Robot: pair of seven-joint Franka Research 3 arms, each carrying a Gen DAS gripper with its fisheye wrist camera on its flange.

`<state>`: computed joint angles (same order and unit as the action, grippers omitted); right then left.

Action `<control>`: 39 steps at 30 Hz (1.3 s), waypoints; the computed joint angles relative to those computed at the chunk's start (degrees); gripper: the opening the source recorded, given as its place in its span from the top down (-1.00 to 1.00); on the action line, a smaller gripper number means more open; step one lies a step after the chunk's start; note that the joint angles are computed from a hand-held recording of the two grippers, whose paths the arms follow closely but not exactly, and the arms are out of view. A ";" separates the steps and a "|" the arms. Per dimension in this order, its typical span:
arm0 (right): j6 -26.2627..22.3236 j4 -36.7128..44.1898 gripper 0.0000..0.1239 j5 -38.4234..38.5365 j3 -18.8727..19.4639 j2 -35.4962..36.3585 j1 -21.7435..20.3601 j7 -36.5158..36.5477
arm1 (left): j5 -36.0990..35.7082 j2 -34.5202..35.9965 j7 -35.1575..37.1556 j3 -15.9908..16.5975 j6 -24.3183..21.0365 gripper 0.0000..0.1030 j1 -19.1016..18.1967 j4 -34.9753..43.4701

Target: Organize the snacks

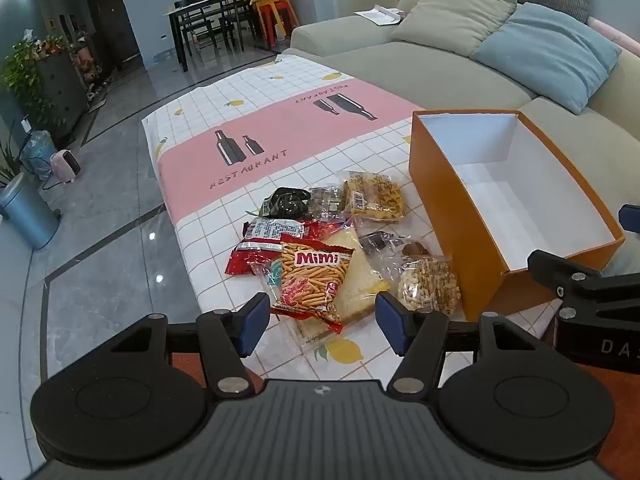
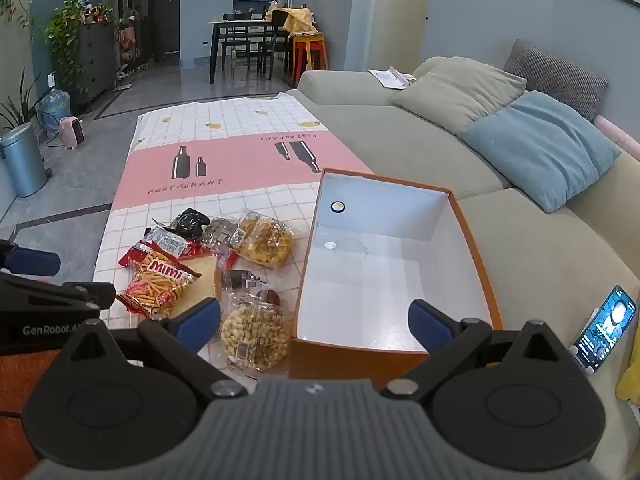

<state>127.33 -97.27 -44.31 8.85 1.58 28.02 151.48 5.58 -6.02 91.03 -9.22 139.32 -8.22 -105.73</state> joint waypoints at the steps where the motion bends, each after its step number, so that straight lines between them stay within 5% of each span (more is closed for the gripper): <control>1: 0.04 -0.02 -0.58 -0.12 0.00 -0.01 0.01 0.09 | -0.50 0.00 0.44 0.08 -0.14 -0.39 -0.05 0.04; 39: 2.76 4.31 -0.58 0.82 -1.84 4.12 1.78 -4.26 | 3.83 1.31 -7.65 0.07 -1.36 -0.39 1.36 1.48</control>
